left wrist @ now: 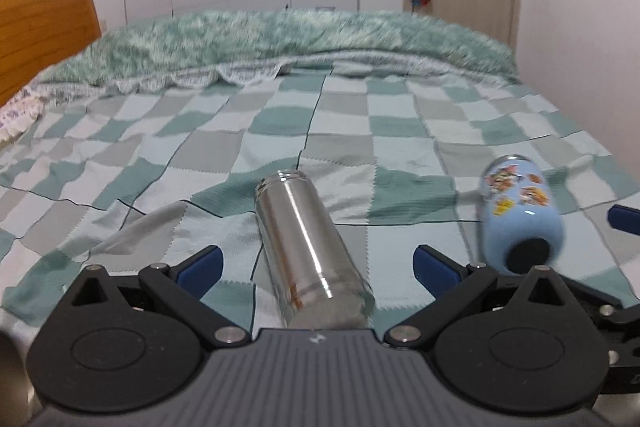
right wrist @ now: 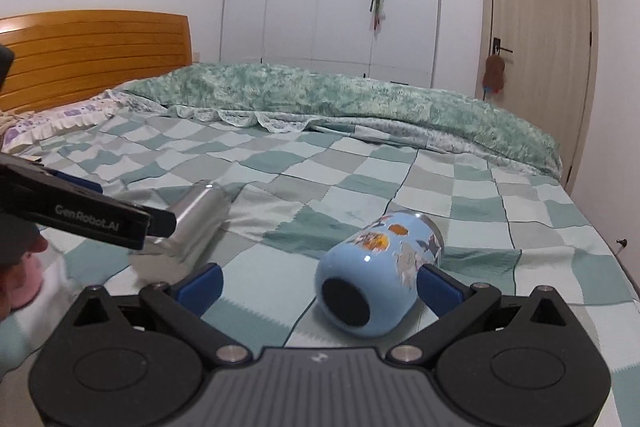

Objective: Flip cup upright
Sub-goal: 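Move the left gripper to the lying silver bottle and close on it, then lift the silver bottle with the left gripper and tilt it upright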

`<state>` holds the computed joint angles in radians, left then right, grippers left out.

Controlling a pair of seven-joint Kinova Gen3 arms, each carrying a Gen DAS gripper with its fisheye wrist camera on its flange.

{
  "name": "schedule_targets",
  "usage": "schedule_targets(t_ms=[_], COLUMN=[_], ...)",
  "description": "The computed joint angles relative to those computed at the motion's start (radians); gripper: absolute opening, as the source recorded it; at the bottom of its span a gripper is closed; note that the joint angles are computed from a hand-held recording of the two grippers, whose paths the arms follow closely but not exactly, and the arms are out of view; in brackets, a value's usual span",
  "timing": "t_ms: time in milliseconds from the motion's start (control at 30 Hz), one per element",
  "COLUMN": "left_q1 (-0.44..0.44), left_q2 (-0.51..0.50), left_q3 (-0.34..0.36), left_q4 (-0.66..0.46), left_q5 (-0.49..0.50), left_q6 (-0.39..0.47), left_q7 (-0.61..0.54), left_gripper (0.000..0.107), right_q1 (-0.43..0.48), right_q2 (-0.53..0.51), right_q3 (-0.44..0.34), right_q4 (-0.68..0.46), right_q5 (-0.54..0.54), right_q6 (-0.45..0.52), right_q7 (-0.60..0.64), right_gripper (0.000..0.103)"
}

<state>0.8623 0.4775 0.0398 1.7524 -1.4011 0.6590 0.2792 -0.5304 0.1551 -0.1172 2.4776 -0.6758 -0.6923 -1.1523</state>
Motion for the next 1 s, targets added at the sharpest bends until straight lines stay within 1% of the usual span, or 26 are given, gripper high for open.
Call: schedule_targets(t_ms=[67, 133, 167, 200, 233, 300, 333, 367, 400, 467, 500, 533, 567, 600, 633, 667, 800, 867, 933, 1000], left_q1=[-0.068, -0.107, -0.113, -0.114, -0.120, -0.107, -0.107, -0.095, -0.093, -0.114, -0.134, -0.164, -0.181, -0.183, -0.169, -0.165, -0.150, -0.118, -0.079, -0.062], left_q2=[0.026, 0.044, 0.054, 0.065, 0.078, 0.100, 0.110, 0.118, 0.129, 0.160, 0.176, 0.188, 0.192, 0.189, 0.180, 0.172, 0.140, 0.114, 0.093, 0.077], left_q3=[0.053, 0.061, 0.053, 0.044, 0.042, 0.014, 0.009, -0.014, -0.019, 0.004, 0.028, 0.055, 0.064, 0.054, 0.026, 0.012, -0.027, -0.075, -0.123, -0.141], left_q4=[-0.054, -0.097, -0.118, -0.140, -0.164, -0.204, -0.220, -0.233, -0.252, -0.311, -0.342, -0.365, -0.374, -0.368, -0.352, -0.338, -0.290, -0.246, -0.216, -0.204], left_q5=[0.062, 0.138, 0.179, 0.219, 0.257, 0.317, 0.335, 0.364, 0.388, 0.450, 0.483, 0.524, 0.562, 0.583, 0.595, 0.606, 0.648, 0.648, 0.647, 0.670], left_q6=[0.003, -0.024, -0.033, -0.033, -0.024, -0.015, -0.011, -0.015, -0.005, 0.044, 0.071, 0.083, 0.078, 0.061, 0.033, 0.012, -0.057, -0.115, -0.149, -0.160], left_q7=[-0.081, -0.163, -0.202, -0.242, -0.282, -0.345, -0.369, -0.394, -0.422, -0.504, -0.544, -0.585, -0.609, -0.617, -0.618, -0.623, -0.654, -0.630, -0.615, -0.632], left_gripper=[0.103, 0.103, 0.103, 0.103, 0.103, 0.103, 0.103, 0.103, 0.102, 0.093, 0.078, 0.069, 0.068, 0.068, 0.067, 0.067, 0.067, 0.067, 0.067, 0.067], right_q1=[0.090, 0.181, 0.207, 0.214, 0.203, 0.144, 0.133, 0.137, 0.140, 0.120, 0.109, 0.101, 0.097, 0.097, 0.096, 0.092, 0.087, 0.086, 0.067, 0.046], right_q2=[0.015, 0.026, 0.033, 0.039, 0.048, 0.060, 0.066, 0.071, 0.076, 0.083, 0.087, 0.090, 0.093, 0.094, 0.096, 0.096, 0.086, 0.073, 0.059, 0.044], right_q3=[-0.024, -0.060, -0.064, -0.051, -0.025, 0.055, 0.078, 0.083, 0.087, 0.115, 0.129, 0.138, 0.143, 0.143, 0.143, 0.144, 0.140, 0.134, 0.140, 0.147], right_q4=[-0.048, -0.098, -0.120, -0.139, -0.160, -0.189, -0.210, -0.229, -0.244, -0.268, -0.278, -0.284, -0.288, -0.287, -0.284, -0.282, -0.268, -0.257, -0.245, -0.235], right_q5=[0.081, 0.163, 0.203, 0.244, 0.273, 0.303, 0.316, 0.327, 0.338, 0.329, 0.320, 0.313, 0.310, 0.311, 0.312, 0.310, 0.302, 0.298, 0.269, 0.225], right_q6=[0.067, 0.146, 0.178, 0.204, 0.227, 0.257, 0.284, 0.306, 0.325, 0.353, 0.363, 0.367, 0.370, 0.368, 0.362, 0.358, 0.351, 0.349, 0.346, 0.348], right_q7=[-0.030, -0.047, -0.053, -0.063, -0.061, -0.067, -0.068, -0.068, -0.067, -0.038, -0.024, -0.015, -0.012, -0.013, -0.015, -0.013, -0.017, -0.021, -0.004, 0.024], right_gripper=[0.103, 0.103, 0.103, 0.103, 0.103, 0.103, 0.103, 0.103, 0.103, 0.103, 0.103, 0.103, 0.103, 0.103, 0.103, 0.103, 0.103, 0.103, 0.103, 0.103])
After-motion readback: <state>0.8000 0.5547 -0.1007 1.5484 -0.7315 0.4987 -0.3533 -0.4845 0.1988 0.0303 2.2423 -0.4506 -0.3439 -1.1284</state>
